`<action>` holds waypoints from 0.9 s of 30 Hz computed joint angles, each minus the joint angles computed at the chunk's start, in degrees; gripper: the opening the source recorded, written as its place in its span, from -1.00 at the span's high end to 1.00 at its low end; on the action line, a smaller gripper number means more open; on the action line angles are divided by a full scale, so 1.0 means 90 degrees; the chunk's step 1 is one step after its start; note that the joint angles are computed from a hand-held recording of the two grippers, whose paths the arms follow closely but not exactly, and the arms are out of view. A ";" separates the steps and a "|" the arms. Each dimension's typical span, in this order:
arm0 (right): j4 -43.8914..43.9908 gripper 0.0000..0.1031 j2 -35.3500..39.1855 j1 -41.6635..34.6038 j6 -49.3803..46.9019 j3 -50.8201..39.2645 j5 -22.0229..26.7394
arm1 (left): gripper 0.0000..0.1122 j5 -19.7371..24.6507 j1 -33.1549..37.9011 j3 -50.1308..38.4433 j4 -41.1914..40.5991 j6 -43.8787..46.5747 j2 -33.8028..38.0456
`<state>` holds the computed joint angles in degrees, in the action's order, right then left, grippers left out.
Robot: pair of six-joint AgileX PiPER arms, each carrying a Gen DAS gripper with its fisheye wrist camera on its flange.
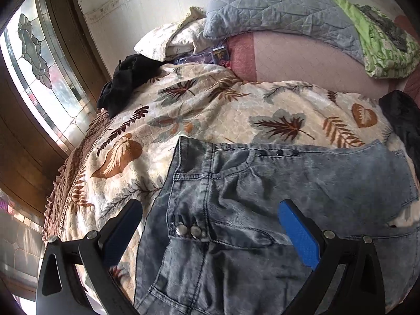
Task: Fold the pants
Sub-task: 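Grasp the jeans waistband with the left tool while the right tool grasps the leg hem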
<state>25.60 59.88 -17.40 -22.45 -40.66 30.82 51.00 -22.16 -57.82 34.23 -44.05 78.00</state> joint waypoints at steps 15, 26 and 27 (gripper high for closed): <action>0.0290 -0.28 0.5788 -0.0098 0.0227 -0.4119 0.0068 | -0.81 -0.0118 0.3157 -0.3814 -0.2550 0.2754 0.3787; -0.0993 0.03 0.6394 0.0251 0.1086 -0.4621 0.0248 | -0.25 0.0535 0.3356 -0.4800 -0.3211 0.3360 0.4619; -0.1024 0.05 0.6413 0.0261 0.1087 -0.4654 0.0263 | -0.17 0.0542 0.3362 -0.4738 -0.3476 0.3557 0.4597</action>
<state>16.39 117.60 -15.06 -12.67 -82.54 33.19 55.88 8.10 -100.46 2.94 -12.04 119.37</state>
